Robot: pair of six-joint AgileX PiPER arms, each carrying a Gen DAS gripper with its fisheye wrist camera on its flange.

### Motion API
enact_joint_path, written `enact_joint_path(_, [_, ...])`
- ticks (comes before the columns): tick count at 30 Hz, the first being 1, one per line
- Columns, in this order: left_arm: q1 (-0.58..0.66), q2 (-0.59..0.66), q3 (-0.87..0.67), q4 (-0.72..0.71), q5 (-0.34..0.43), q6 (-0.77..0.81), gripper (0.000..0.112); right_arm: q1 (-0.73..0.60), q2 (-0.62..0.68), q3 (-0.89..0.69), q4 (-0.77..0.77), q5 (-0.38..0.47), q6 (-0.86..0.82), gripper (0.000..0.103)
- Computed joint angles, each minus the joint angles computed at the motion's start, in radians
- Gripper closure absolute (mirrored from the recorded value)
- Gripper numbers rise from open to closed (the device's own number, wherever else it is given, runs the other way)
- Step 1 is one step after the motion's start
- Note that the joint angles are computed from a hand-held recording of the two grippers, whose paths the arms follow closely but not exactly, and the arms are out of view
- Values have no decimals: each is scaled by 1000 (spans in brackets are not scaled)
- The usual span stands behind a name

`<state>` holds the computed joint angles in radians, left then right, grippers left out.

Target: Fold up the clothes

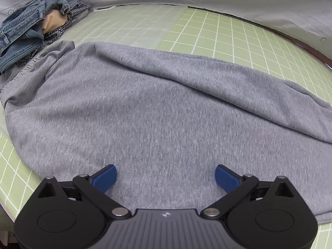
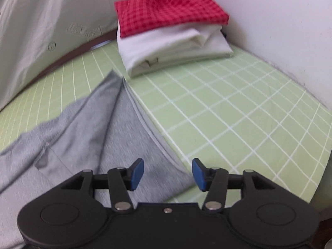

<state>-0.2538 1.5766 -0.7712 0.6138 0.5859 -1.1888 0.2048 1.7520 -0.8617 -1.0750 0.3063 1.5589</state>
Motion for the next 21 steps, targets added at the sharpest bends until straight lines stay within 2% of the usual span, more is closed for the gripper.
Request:
enact_joint_path(1, [2,1,-3,-6,3,5,9,-6,0,2,36,-9,-52,58])
enact_joint_path(2, [4,1,-5,-12,6,11,9,-10,-1,7,45,-17,-83,73])
enact_joint_path(3, [9,-1,-5,-20,6,22,9,-19,-6,16,41,-39,-111,100])
enact_joint_path(5, [15,-4,-3,-29,3,39,9,-45,-17,28,79,-82,-186,100])
enact_joint_path(7, [24,-8,2,-36,-9,60,9,-46,-24,32,21,-52,-134,100])
enact_joint_path(11, [43,-27,26,-50,-36,110,9,-60,-17,23,13,19,-81,100])
enact_joint_path(14, [44,-30,32,-49,-39,111,9,35,13,-27,-33,162,-68,97])
enact_joint_path(16, [42,-31,37,-43,-42,104,9,109,30,-68,-77,272,-48,79])
enact_joint_path(17, [42,-32,39,-43,-43,106,9,136,31,-82,-100,291,-34,51])
enact_joint_path(18, [46,-33,40,-48,-47,117,9,157,31,-91,-126,292,-13,37])
enact_joint_path(21, [59,-32,42,-67,-63,162,9,215,36,-131,-185,282,24,36])
